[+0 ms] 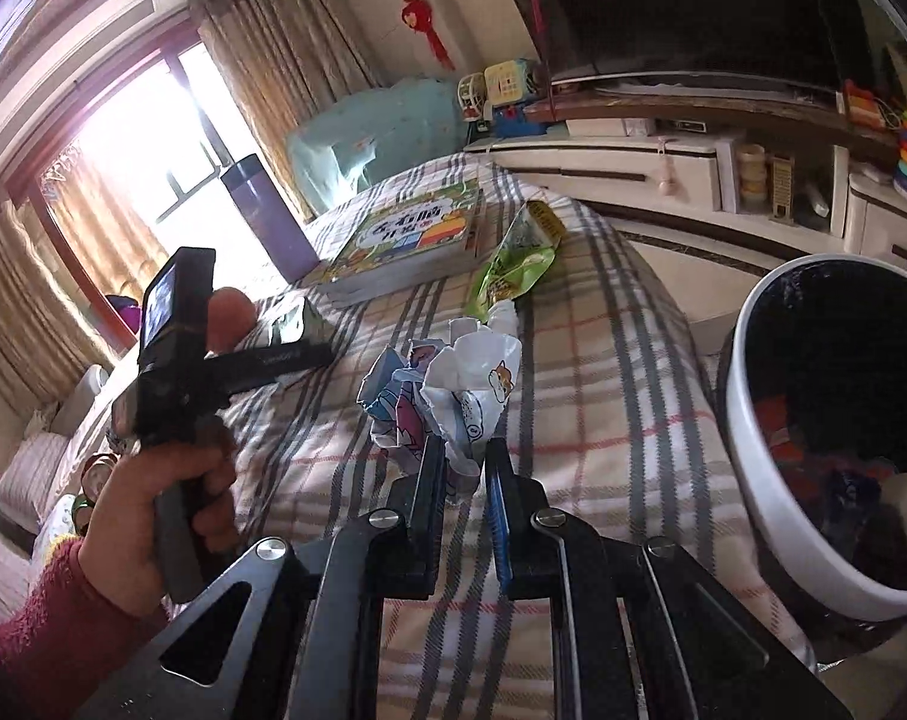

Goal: Collect trash
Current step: 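Grasp the green milk carton with the left tool while the right tool grasps the crumpled white wrapper, then lift the green milk carton with the left tool while the right tool lifts the white wrapper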

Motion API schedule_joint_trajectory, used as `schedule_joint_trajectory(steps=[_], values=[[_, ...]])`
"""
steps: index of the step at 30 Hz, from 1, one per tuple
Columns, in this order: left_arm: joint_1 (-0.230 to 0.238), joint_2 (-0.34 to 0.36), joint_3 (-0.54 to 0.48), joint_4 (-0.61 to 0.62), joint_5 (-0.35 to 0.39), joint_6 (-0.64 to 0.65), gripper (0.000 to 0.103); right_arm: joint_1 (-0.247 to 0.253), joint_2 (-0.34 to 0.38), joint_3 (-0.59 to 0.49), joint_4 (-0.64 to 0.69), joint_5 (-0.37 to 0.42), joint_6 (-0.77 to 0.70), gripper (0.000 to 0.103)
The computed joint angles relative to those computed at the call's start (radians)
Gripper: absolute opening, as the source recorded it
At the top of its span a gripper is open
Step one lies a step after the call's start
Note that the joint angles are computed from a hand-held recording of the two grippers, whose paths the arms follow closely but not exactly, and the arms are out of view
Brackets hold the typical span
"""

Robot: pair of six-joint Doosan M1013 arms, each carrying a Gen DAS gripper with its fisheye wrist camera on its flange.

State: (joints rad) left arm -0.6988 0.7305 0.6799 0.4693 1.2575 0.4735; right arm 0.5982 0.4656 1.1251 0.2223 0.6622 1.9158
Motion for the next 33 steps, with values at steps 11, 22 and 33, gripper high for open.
schedule_joint_trajectory(steps=[11, 22, 33], values=[[-0.079, -0.192, 0.308, -0.191, -0.306, 0.296, 0.053, -0.011, -0.046, 0.047, 0.017, -0.059, -0.044, 0.013], [-0.108, -0.245, 0.405, -0.175, -0.336, 0.251, 0.054, -0.014, -0.152, 0.144, -0.216, -0.084, 0.130, 0.013], [-0.150, -0.240, 0.381, -0.116, -0.265, 0.215, 0.069, -0.006, -0.219, 0.228, -0.303, -0.123, 0.242, 0.013]])
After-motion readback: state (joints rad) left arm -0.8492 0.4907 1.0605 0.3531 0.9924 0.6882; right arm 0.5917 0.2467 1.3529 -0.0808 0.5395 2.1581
